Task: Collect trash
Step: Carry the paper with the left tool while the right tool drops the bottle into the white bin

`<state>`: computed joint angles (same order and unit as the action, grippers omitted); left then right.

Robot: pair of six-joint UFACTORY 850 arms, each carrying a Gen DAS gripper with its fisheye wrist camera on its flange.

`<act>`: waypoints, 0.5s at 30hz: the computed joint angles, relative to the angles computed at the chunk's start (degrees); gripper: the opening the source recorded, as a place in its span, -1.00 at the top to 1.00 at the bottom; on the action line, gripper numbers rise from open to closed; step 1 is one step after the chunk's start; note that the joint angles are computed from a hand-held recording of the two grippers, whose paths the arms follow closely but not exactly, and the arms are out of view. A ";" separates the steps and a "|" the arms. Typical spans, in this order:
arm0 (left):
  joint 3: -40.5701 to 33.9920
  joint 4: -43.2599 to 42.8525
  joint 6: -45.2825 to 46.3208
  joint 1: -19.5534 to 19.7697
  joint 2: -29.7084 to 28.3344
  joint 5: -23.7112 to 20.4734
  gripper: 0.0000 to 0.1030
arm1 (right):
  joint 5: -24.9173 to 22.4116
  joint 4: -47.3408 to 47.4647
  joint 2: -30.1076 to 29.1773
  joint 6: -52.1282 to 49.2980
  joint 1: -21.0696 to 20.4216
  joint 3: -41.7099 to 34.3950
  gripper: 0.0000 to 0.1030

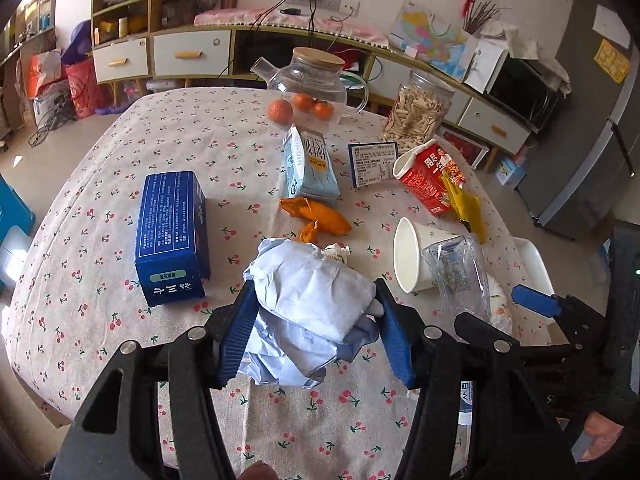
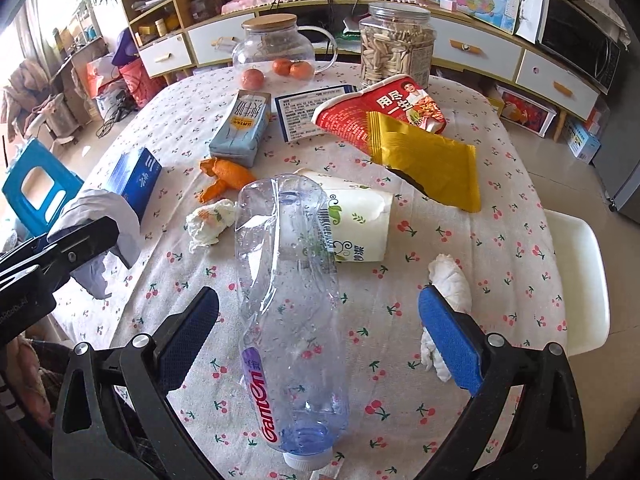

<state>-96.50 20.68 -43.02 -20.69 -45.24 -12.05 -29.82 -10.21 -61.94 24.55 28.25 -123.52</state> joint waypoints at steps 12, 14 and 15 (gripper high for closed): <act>1.67 0.33 -0.08 0.41 0.83 0.63 -0.11 | -11.58 3.05 -10.05 -4.97 1.00 -16.05 -0.26; 1.40 -0.76 1.06 0.36 0.64 0.55 -0.11 | -12.69 3.70 -10.70 -5.74 0.92 -17.05 -0.14; 1.29 -0.75 1.16 0.31 0.57 0.51 -0.11 | -13.15 3.71 -11.07 -5.78 0.94 -17.65 -0.08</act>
<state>-95.21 19.94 -41.86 -20.39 -44.67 -11.54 -42.96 -6.50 -73.01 18.76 29.19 -141.17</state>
